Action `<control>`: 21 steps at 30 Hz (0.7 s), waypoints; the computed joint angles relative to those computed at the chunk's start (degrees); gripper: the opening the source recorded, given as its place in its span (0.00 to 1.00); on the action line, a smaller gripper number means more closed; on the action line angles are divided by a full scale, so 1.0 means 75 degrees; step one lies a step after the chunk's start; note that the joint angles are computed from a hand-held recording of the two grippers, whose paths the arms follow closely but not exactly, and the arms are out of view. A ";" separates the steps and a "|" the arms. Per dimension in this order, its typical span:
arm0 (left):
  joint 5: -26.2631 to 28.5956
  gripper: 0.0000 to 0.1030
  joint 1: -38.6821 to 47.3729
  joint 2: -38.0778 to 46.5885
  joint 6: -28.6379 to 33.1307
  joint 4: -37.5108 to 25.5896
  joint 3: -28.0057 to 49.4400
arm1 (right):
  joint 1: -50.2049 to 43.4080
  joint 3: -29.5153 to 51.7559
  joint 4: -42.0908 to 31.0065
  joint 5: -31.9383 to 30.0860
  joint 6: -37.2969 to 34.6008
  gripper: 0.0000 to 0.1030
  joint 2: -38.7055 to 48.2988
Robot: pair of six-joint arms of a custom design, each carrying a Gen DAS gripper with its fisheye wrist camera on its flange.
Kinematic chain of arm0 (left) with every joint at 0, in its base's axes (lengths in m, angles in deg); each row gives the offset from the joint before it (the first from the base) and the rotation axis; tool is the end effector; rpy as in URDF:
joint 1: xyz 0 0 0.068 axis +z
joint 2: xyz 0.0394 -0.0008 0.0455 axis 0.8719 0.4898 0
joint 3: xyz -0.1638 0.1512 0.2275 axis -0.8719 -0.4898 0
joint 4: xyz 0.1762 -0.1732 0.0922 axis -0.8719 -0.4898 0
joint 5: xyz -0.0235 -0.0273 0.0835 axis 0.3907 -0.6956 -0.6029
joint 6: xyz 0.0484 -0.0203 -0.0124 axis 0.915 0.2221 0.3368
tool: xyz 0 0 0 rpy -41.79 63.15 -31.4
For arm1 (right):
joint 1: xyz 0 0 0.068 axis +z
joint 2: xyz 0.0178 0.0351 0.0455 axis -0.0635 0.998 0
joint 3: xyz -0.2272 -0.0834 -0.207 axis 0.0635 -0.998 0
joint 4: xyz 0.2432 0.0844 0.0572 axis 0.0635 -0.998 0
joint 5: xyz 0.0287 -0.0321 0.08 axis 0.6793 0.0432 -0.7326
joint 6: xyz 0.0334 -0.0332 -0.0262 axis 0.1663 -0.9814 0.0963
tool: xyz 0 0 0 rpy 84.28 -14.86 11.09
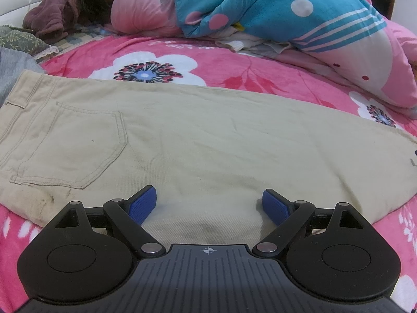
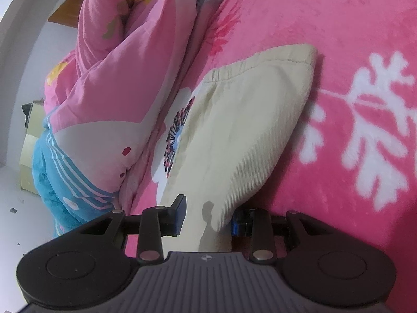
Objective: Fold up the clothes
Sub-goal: 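Pinch the beige trouser leg hem with the right tool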
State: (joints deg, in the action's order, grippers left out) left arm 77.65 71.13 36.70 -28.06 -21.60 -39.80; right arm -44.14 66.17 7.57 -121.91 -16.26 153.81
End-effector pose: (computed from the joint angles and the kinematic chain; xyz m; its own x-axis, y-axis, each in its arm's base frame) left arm 0.2056 0.0301 0.1363 -0.6977 -0.0685 -0.7131 0.0167 0.9936 -0.1118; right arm 0.2315 -0.1676 0.0950 -0.2415 0.9312 -0.2729 0.4054 0.3523 0.8435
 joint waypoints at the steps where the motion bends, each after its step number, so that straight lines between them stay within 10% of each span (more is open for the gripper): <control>1: 0.0006 0.87 0.0004 0.0001 0.0004 0.0004 -0.0003 | 0.0005 -0.0003 0.0074 0.0008 0.0008 0.33 0.0032; 8: 0.0053 0.87 0.0038 -0.0002 0.0028 0.0009 -0.0015 | -0.0068 0.0059 0.0632 -0.0193 0.0260 0.33 0.0392; 21: 0.0054 0.87 0.0028 0.0006 -0.0006 -0.0018 0.0015 | -0.0320 0.0729 -0.1118 -0.0828 -0.0282 0.21 0.0188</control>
